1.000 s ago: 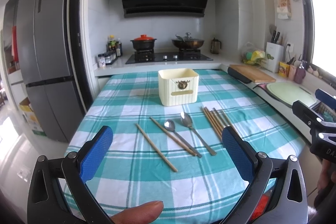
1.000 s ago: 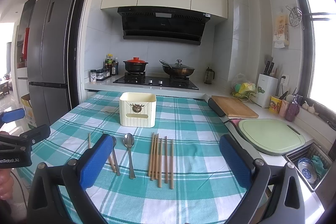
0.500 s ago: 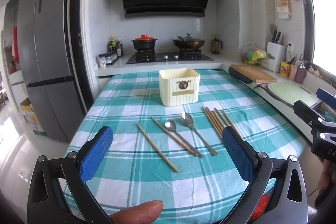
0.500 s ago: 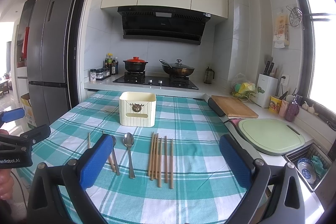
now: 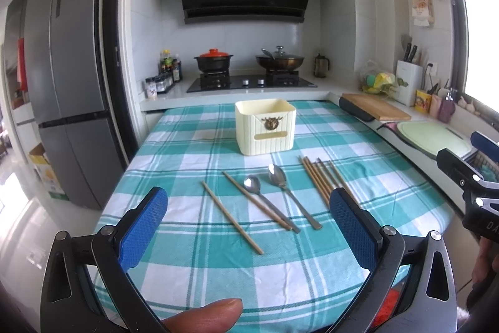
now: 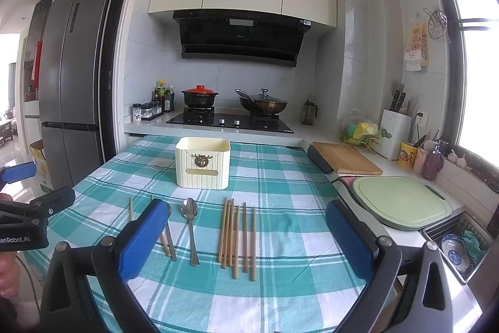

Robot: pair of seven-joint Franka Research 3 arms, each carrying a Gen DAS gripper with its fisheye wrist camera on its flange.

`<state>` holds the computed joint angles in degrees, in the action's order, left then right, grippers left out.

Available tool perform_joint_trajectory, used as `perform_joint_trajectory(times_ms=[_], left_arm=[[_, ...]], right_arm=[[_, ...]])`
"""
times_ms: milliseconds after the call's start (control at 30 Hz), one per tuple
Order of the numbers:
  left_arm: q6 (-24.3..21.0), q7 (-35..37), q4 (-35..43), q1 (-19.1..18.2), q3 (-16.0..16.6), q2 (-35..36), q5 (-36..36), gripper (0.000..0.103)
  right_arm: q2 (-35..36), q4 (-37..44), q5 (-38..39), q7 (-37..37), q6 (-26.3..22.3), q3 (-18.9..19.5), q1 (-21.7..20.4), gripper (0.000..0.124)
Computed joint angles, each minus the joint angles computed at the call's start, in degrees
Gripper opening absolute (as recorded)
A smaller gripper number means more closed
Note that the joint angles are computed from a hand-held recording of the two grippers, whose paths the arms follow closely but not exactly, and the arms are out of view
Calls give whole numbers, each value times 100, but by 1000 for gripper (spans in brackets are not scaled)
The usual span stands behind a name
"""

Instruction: Organize utensils

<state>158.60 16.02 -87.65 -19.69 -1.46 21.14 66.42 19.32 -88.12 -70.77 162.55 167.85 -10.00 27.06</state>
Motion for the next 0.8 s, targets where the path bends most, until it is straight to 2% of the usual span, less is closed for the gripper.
perform_joint_trajectory(times_ms=[367, 567, 700, 800], left_arm=[[75, -327, 32, -16, 85, -17, 232, 103], [-370, 543, 121, 217, -181, 109, -904, 103], [-592, 560, 177, 170, -42, 188, -1079, 103], [-706, 947, 356, 262, -121, 356, -1414, 103]], right_arm=[[0, -6, -157, 250, -27, -35, -15, 103], [90, 65, 30, 125, -8, -7, -60, 103], [170, 133, 121, 2, 14, -39, -35, 103], [284, 213, 422, -283, 30, -38, -59, 103]])
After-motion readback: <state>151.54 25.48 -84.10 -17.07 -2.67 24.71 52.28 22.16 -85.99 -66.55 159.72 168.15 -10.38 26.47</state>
